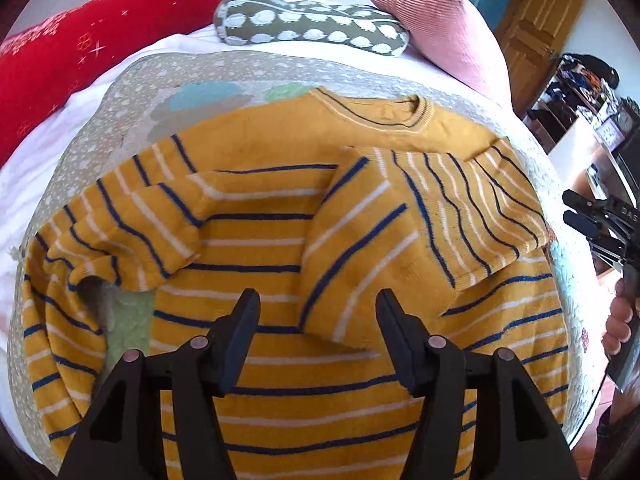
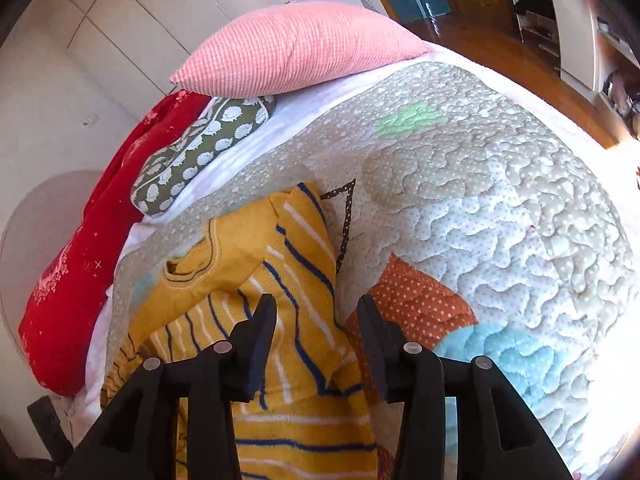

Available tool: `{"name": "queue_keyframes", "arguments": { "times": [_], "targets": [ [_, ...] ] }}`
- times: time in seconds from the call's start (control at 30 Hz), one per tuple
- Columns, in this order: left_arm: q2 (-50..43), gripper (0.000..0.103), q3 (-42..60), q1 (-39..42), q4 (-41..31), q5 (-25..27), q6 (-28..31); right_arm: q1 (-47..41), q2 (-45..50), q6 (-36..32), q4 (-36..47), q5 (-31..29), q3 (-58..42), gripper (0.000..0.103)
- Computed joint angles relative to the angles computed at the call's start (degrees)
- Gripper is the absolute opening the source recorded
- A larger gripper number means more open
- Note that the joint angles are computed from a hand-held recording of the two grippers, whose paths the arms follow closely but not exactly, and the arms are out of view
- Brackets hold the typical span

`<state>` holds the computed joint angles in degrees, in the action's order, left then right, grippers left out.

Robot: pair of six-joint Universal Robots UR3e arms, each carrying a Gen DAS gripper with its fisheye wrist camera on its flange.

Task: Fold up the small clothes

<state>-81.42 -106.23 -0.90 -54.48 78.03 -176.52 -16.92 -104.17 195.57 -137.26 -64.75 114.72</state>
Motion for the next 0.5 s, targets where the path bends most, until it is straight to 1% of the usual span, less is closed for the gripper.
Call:
{"name": "queue_keyframes", "arguments": {
  "times": [0.1,0.13,0.17,0.2,0.27,0.33,0.37,0.43,0.5],
  "targets": [
    [-7.94,0.06,4.36,-6.55,3.26,6.89,-2.48,-3.14,-10.07,-4.77,6.1,4.69,5.5,0.045],
    [-10.59,0.04,6.28,-8.13,3.15,9.2,-2.68,-3.46,-12.55,-5.88,8.07,5.61,6.7,0.045],
    [-12.57,0.025,7.87,-9.06,2.99,11.25,-3.1,-3.45,-14.55,-6.64,9.81,6.17,7.64,0.045],
    [-13.12,0.012,8.64,-8.67,2.78,11.58,-3.6,-3.53,-16.36,-7.37,11.55,6.52,8.38,0.045],
    [-11.48,0.01,8.91,-4.04,0.87,6.52,-5.17,-3.29,-19.89,-8.89,13.95,6.18,10.06,0.045],
    [-9.41,0.009,8.34,2.08,-0.54,1.89,-7.56,-0.64,-20.42,-9.54,13.32,3.32,10.1,0.045],
    [-8.43,0.009,7.6,5.41,-1.02,0.0,-8.94,1.17,-20.03,-9.43,12.08,1.41,10.02,0.045],
    [-7.98,0.008,6.6,11.63,-1.59,-1.93,-11.88,3.88,-18.69,-8.68,9.46,-1.04,9.95,0.045],
    [-7.13,0.008,4.36,20.12,-3.44,-9.45,-10.88,4.44,-17.66,-7.27,7.06,-0.39,10.65,0.045]
  ]
}}
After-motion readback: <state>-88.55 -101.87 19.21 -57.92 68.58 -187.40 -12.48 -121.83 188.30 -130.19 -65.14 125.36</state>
